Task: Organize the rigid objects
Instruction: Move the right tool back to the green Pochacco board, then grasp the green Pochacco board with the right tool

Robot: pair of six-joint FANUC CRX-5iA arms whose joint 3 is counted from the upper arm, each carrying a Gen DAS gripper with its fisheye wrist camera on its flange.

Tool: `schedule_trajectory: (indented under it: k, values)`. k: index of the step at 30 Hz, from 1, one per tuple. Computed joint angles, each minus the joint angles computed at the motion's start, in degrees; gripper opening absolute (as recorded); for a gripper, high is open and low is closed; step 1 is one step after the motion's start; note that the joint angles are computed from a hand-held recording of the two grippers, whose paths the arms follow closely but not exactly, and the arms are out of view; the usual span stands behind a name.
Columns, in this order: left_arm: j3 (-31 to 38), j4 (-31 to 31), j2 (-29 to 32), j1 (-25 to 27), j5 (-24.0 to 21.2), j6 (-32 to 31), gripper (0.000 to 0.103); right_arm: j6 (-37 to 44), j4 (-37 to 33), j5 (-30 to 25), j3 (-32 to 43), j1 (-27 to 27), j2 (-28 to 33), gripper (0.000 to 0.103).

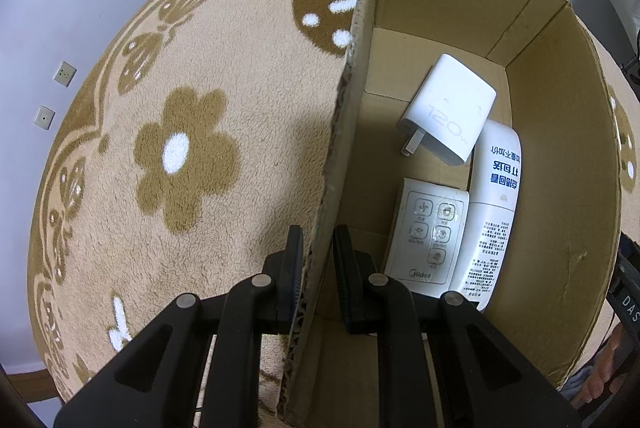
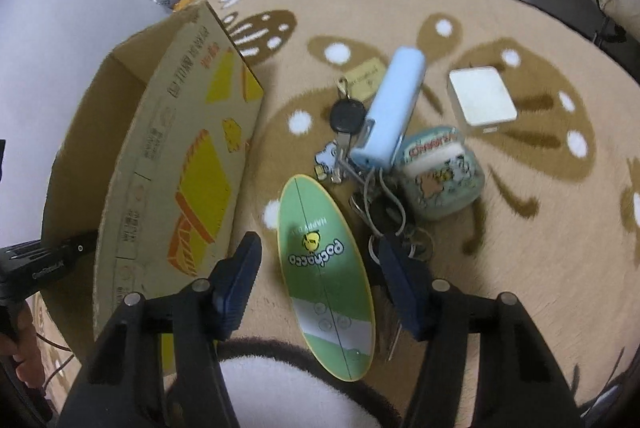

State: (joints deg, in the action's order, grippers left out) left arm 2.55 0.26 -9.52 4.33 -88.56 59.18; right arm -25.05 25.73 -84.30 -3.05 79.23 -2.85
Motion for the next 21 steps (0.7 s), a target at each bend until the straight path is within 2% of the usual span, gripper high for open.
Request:
schedule_trajectory:
  k: [9, 12, 17, 21]
  values:
    - [-0.1, -0.2, -0.1, -0.2, 0.0, 0.2, 0.015, 0.4, -3.4, 2.3, -0.6, -0.6, -0.4, 0.066]
    - [-0.1, -0.2, -0.1, -0.2, 0.0, 0.2, 0.015, 0.6, -4.0, 5.7, -1.4, -1.1, -1.0, 0.066]
    - [-0.2, -0.1, -0.2, -0.2, 0.0, 0.2, 0.015, 2.3, -5.1, 7.2, -0.9, -1.9, -0.3, 0.066]
    - [-0.2, -0.2, -0.2, -0.1, -0.1, 0.1, 0.015, 6.7, -8.3, 5.2, 2.1, -3.1, 2.7, 0.066]
